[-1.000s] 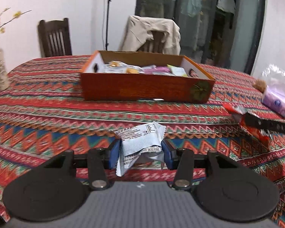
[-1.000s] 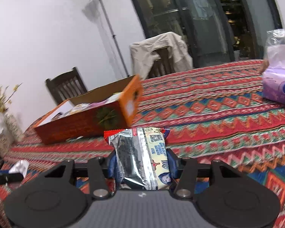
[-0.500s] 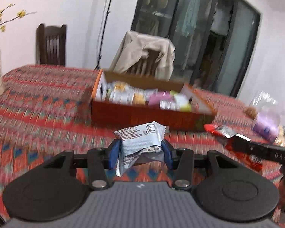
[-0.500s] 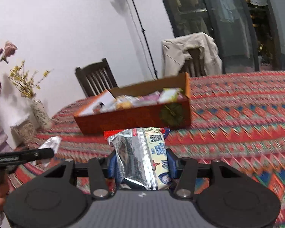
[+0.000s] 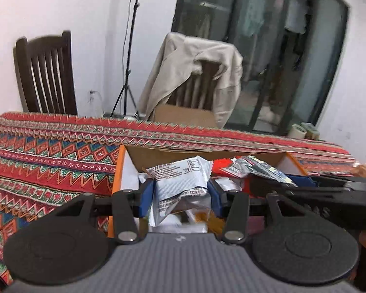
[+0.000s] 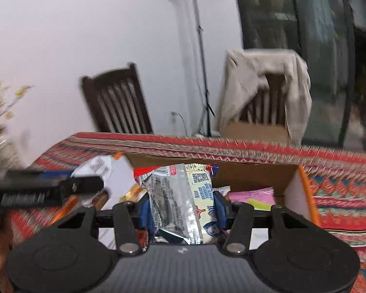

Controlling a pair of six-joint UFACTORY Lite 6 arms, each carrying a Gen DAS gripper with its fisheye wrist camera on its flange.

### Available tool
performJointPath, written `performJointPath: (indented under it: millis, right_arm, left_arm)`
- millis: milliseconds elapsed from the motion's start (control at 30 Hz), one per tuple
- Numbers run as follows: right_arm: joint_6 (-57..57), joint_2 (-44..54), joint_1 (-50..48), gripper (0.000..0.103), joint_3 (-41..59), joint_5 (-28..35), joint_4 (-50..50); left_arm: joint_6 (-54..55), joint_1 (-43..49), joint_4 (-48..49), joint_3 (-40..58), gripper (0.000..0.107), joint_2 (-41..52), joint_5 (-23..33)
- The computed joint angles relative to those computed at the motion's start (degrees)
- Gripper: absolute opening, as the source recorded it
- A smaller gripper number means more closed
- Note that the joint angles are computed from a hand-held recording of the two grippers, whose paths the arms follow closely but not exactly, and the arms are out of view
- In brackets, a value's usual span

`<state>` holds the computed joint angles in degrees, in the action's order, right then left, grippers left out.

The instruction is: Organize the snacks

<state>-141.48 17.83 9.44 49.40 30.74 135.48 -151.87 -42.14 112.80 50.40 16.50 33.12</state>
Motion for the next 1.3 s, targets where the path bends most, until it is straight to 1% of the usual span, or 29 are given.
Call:
performJointPath:
  millis: [67,100,133,167,200,267,300,333,367,400,467,533,600,700,833,867,933,1000,1033,1100,1133,1200,1233,1300]
  right_arm:
    - [5.2,7.9,2.6,0.050,9.5,-5.1,0.2]
    - [4.9,10.6,3.9,0.050,12.4,-6.6,1.8]
    - [6.3,13.6,5.2,0.050,16.2,-8.9,1.6]
    - [8.6,15.8,5.9,0.051,18.9,-10.4,-0.1]
    - [11.8,17.9,6.5,0.052,21.5,-11.9,-2.5]
    - [19.8,20.8,6.9,0.054,25.2,-13.7,-8.8]
    - [21.2,21.2,6.8,0.055,25.6,-13.2,-9.6]
    - [22.8,21.3,6.4,0.061,25.7,-12.6,-10.6]
    - [24.3,21.2,5.9,0.067,25.7,-11.8,-11.5]
    - [24.0,20.1,5.4,0.070,24.1,-10.7,-10.8]
    - [26.9,18.8,4.0,0.077,22.8,-8.5,-13.7]
    - [31.3,17.2,2.9,0.078,22.0,-6.1,-18.0]
    - [30.7,14.2,2.4,0.078,19.4,-5.1,-17.9]
    - [29.4,7.3,1.4,0.078,14.9,-5.3,-19.1]
    - [32.3,-4.6,-1.8,0.079,7.5,-6.8,-26.7]
    - [33.4,-8.2,-3.2,0.079,5.3,-7.1,-29.6]
    - [37.0,-15.0,-6.5,0.082,1.4,-7.2,-36.1]
    - [42.1,-22.4,-11.0,0.085,-2.2,-6.1,-44.6]
    - [45.2,-26.8,-14.3,0.087,-4.0,-4.4,-49.8]
    - [49.3,-33.5,-21.0,0.088,-6.2,0.0,-56.8]
    - [50.7,-36.2,-24.5,0.089,-6.8,2.6,-59.4]
    - [51.3,-40.8,-31.5,0.092,-8.1,8.4,-62.4]
    - [51.3,-43.3,-36.1,0.095,-8.8,12.4,-63.8]
    - [49.4,-46.7,-43.8,0.096,-10.5,19.4,-64.8]
  left_arm:
    - [-3.0,3.9,4.0,3.4,0.049,4.3,-3.0]
    - [-3.7,5.7,5.4,5.1,0.050,6.3,-5.0]
    - [-3.9,7.0,6.2,5.8,0.054,7.3,-6.3]
    - [-3.1,7.6,5.8,6.8,0.054,8.4,-6.9]
    - [-2.1,7.6,4.8,7.2,0.055,9.2,-6.1]
    - [-5.4,8.1,9.2,5.6,0.057,8.5,-6.1]
    - [-7.0,8.4,10.9,4.9,0.059,8.2,-6.3]
    - [-8.3,8.5,12.2,4.2,0.063,7.8,-6.2]
    - [-8.6,8.6,12.4,3.4,0.065,7.1,-5.9]
    - [-7.7,8.7,11.6,2.9,0.065,6.4,-6.0]
    - [-4.7,9.2,9.0,2.8,0.065,5.0,-6.7]
    - [-1.2,8.3,5.0,1.6,0.066,2.3,-6.5]
    - [5.1,6.5,-1.7,0.4,0.067,-1.2,-5.3]
    - [14.5,3.7,-10.6,-1.9,0.072,-7.4,-3.4]
    - [30.4,-2.3,-26.8,-3.8,0.079,-16.7,1.3]
    - [34.3,-4.2,-31.0,-4.1,0.080,-19.2,3.2]
    - [39.9,-8.5,-37.6,-3.9,0.084,-23.3,8.1]
    - [43.4,-14.0,-42.1,-3.0,0.088,-26.7,14.5]
    - [44.3,-16.9,-43.5,-2.5,0.091,-28.4,17.8]
    - [44.8,-24.1,-45.8,-1.1,0.096,-30.7,25.3]
    - [44.6,-27.6,-46.5,-0.3,0.096,-31.2,28.6]
    - [43.5,-34.5,-47.8,1.6,0.097,-31.3,34.8]
    - [42.6,-37.3,-48.3,2.5,0.099,-30.9,37.3]
    - [40.5,-42.8,-49.2,4.3,0.101,-29.6,41.7]
